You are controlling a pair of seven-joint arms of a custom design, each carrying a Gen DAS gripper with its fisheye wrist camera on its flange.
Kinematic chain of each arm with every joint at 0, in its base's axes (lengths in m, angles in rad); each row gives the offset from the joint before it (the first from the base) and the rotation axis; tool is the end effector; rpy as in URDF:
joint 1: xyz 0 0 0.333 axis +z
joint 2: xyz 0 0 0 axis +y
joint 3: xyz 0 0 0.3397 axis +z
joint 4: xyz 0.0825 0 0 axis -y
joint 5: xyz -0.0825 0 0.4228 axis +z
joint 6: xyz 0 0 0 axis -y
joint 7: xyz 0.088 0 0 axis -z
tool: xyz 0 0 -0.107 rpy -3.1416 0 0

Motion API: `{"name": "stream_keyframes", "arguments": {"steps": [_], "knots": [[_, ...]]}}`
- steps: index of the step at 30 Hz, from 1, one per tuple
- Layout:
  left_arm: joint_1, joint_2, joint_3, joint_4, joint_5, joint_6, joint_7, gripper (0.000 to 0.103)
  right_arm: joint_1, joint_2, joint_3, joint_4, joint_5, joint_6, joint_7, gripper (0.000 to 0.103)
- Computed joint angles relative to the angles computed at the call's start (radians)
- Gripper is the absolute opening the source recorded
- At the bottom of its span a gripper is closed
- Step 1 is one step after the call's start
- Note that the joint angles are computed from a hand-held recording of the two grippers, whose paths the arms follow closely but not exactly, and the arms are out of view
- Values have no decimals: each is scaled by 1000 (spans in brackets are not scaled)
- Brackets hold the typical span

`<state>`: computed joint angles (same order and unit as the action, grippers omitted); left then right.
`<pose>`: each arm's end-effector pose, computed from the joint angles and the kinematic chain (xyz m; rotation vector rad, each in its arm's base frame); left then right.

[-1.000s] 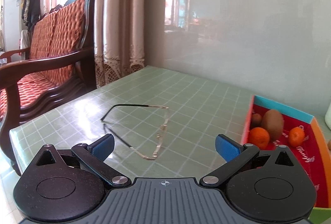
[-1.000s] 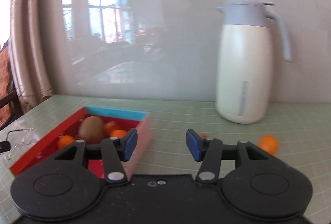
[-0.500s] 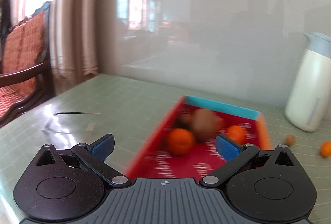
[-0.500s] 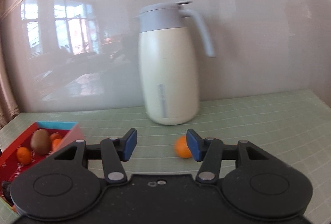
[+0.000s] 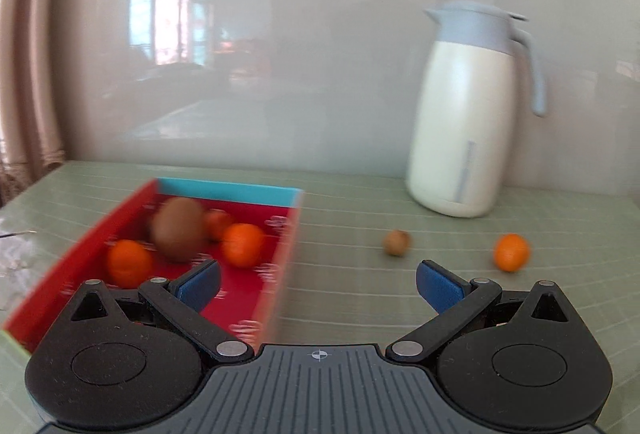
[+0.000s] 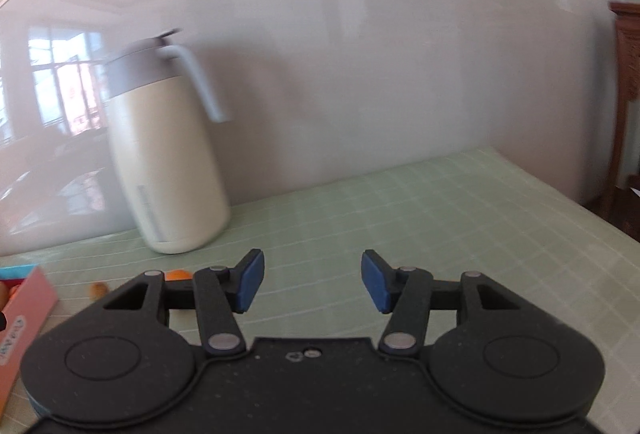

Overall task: Organize fruits
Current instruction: 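Reach the left gripper to the last mandarin and close on it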

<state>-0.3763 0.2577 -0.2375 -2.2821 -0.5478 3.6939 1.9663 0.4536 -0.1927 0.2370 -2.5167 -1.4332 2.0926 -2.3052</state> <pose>0.5258 -0.2790 0.3649 -1.3269 1.8344 -1.1244 0.3942 0.2618 0.3593 -0.8845 2.0236 -1.2209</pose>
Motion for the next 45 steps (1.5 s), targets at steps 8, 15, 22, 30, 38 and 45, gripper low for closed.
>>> {"name": "stream_keyframes", "arguments": {"steps": [8,15,22,30,38,45], "knots": [[-93,49,7,80,-79,-48,100,103,-14,-68,0,-87,47,-21,43,55],[-134,105,7,163,-69,-86,124,103,-35,-121,1,-147,97,-40,86,56],[-223,180,46,260,-99,-107,200,103,-62,-151,1,-189,129,-46,117,56],[-265,256,64,350,-126,-108,260,102,-84,-168,-3,-217,160,-59,164,57],[-409,314,220,485,-304,-229,338,87,-95,-145,-8,-201,136,-46,143,58],[-544,327,388,510,-320,-349,299,40,-90,-128,-7,-180,124,-49,126,60]]}}
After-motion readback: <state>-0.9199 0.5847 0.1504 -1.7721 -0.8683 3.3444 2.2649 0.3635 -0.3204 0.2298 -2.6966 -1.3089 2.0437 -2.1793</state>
